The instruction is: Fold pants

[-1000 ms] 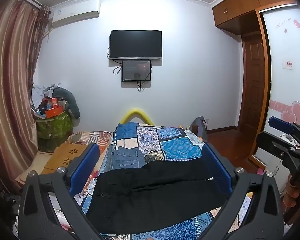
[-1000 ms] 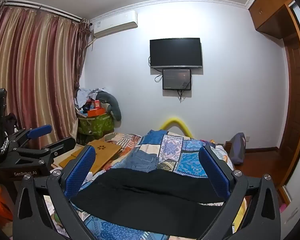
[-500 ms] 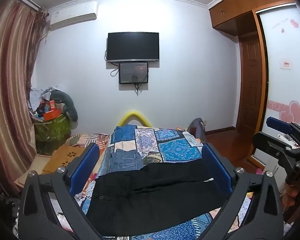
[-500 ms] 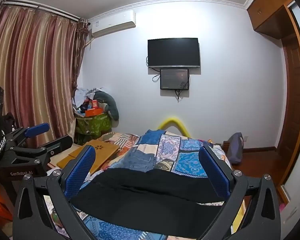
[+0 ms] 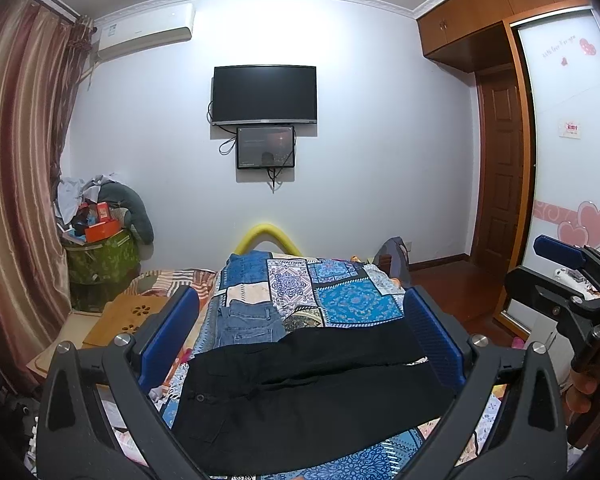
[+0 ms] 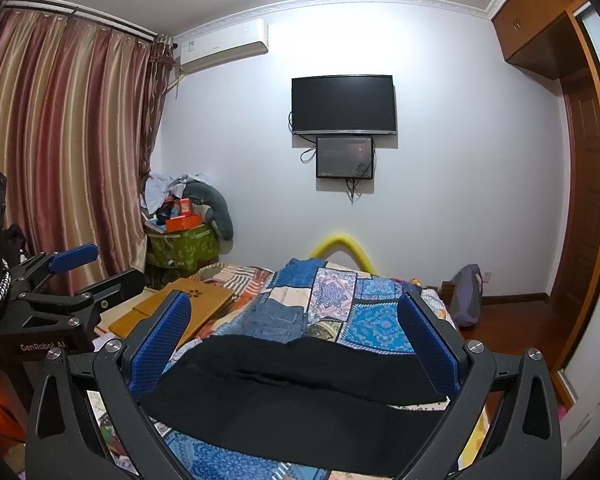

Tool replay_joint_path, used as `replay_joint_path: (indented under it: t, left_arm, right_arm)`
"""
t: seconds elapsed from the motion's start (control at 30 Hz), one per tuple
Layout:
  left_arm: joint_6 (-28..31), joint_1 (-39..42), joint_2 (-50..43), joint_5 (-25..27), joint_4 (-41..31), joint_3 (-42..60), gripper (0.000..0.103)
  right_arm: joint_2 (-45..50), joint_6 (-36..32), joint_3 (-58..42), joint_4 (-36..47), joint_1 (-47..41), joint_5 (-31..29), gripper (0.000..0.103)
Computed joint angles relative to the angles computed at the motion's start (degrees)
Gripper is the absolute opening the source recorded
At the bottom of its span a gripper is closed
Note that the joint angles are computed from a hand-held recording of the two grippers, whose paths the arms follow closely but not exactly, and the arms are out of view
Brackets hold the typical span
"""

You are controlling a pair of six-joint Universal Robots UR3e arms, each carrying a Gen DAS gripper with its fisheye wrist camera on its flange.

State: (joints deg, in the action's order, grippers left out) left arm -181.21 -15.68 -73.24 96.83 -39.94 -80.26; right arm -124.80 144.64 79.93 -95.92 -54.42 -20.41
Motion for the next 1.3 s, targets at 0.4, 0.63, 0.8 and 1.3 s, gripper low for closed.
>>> replay_joint_path:
  t: [0.4, 0.63, 0.8, 1.3]
  left_arm:
    - [0.3, -0.4, 0.0, 0.4, 0.4, -0.3, 0.103]
    - [-0.1, -1.5, -0.6, 1.5, 0.8, 0.0, 0.103]
    - [-0.3, -2.1, -1.2, 2.2, 0.9, 0.4, 0.103]
    - [-0.9, -1.8, -1.3, 1.8, 0.7, 0.8, 0.103]
  right_arm:
    - [-0.7, -0.1, 0.5, 0.2, -0.3, 0.2, 0.103]
    - [-1.0, -1.3, 0.2, 1.9, -0.9, 0.6, 0.103]
    - [-1.1, -1.6, -0.1, 2.7, -1.1, 0.7, 0.103]
    - [-1.4, -3.4, -0.7, 5.3, -1.7, 1.3, 0.103]
